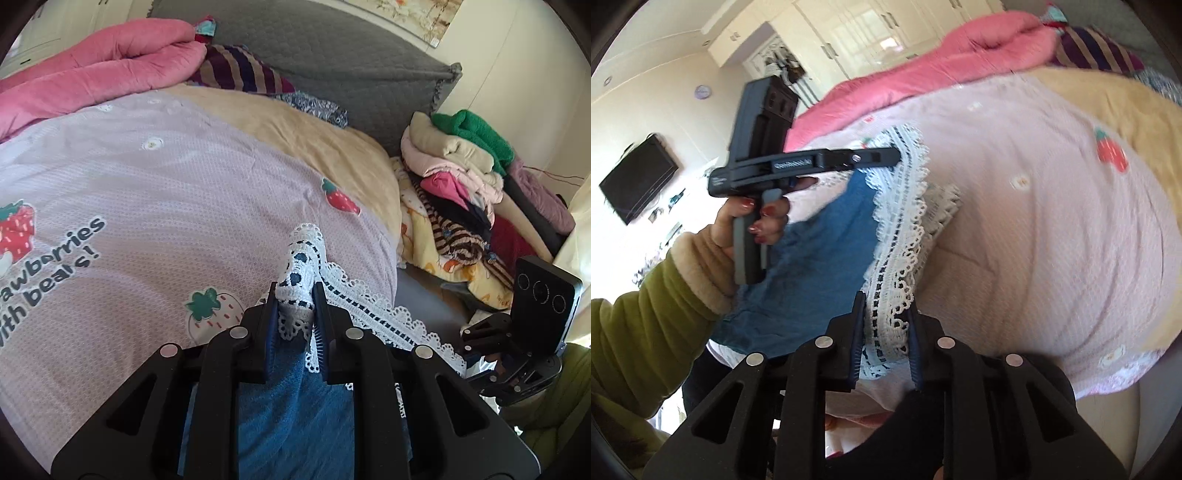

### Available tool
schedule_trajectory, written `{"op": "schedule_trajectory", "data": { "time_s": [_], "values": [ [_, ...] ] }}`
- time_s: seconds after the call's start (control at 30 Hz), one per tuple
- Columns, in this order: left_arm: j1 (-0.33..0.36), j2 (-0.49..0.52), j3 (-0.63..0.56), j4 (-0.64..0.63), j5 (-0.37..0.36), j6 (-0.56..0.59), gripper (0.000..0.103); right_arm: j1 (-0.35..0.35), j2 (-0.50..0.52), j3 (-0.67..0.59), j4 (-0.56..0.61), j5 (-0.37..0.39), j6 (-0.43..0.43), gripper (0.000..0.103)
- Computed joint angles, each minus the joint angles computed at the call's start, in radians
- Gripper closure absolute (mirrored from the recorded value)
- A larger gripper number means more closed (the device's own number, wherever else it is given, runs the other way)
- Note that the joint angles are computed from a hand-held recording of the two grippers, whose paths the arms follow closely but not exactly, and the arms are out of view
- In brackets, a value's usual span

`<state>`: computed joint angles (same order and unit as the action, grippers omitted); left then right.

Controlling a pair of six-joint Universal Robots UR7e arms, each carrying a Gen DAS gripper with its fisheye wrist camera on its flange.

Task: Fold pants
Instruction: 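Grasp the lace-trimmed leg edge with the left gripper while the right gripper grasps it too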

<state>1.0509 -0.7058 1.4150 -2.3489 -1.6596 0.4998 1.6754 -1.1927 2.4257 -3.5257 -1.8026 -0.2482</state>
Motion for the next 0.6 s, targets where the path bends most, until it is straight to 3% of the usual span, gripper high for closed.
{"op": "schedule_trajectory", "data": {
  "time_s": [0.23,0.5,0.53,0.6],
  "values": [
    [0.042,-0.070,0.046,-0.035,-0.058,0.003,0.093,0.087,0.067,-0.085,0.061,0.003,-0.036,0.086],
    [0.107,-0.165,0.116,-0.051,-0.033,-0.012,0.093,0.169,0.216,-0.224,0.191,-0.038,-0.088,0.086],
    [0.118,-0.177,0.124,-0.052,-0.023,-0.021,0.092,0.177,0.243,-0.247,0.214,-0.038,-0.098,0.086],
    [0.137,-0.195,0.134,-0.055,-0.007,-0.042,0.081,0.201,0.304,-0.294,0.253,-0.072,-0.112,0.086]
  ]
}}
